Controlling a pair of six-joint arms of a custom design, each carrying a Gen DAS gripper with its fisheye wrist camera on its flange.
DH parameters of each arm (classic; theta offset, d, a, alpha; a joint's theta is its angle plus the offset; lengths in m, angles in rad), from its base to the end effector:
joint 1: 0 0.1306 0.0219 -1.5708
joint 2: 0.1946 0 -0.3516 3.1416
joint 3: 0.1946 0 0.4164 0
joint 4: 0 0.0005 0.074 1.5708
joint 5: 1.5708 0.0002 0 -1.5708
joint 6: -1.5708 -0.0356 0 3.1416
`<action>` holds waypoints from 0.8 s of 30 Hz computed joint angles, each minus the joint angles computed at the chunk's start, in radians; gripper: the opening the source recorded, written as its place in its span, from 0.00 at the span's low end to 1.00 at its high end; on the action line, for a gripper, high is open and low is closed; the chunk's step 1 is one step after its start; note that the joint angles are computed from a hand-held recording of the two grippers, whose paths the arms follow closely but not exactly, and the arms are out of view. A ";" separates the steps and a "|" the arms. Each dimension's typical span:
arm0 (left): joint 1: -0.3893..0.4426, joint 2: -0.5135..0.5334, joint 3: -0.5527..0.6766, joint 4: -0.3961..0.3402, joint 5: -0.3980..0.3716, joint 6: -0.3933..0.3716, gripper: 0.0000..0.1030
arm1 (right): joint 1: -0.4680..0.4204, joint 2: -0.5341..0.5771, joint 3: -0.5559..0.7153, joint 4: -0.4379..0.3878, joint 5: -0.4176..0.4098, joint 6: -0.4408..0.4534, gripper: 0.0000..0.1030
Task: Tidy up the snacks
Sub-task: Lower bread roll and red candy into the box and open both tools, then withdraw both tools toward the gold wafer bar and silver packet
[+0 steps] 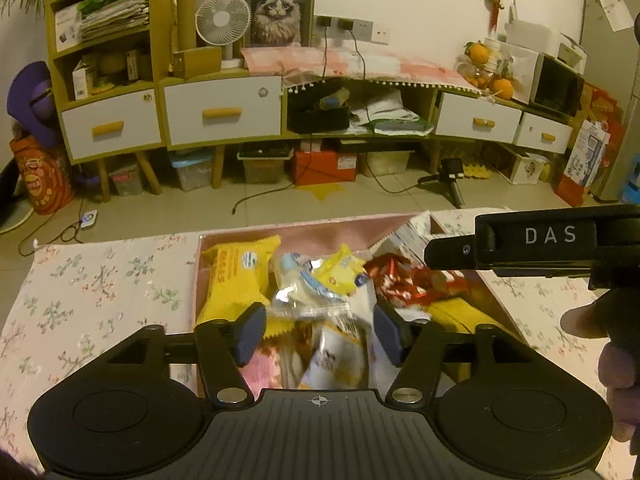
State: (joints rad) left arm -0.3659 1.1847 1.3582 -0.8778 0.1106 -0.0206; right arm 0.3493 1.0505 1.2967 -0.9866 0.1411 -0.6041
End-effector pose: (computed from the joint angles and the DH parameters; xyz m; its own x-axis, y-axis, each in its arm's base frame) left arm 0.4171 -0.1646 0.4767 -0.5956 0.2501 -0.7634 0.4465 0.8930 -0.0558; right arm 0.3719 0.1296 0.4914 -0.6587 0.3586 -0.6614 0.1615 0.9260 0.3412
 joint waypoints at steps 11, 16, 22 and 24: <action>-0.009 -0.134 -0.094 -0.065 -0.022 0.004 0.76 | 0.076 -0.087 -0.047 -0.048 0.071 0.001 0.93; 0.002 -0.171 -0.112 -0.114 -0.024 0.004 0.81 | 0.111 -0.116 -0.067 -0.066 0.099 -0.026 0.96; 0.017 -0.232 -0.154 -0.137 -0.033 0.009 0.91 | 0.161 -0.138 -0.086 -0.079 0.140 -0.037 0.99; 0.026 -0.255 -0.177 -0.137 -0.029 0.021 0.95 | 0.181 -0.148 -0.099 -0.079 0.154 -0.045 1.00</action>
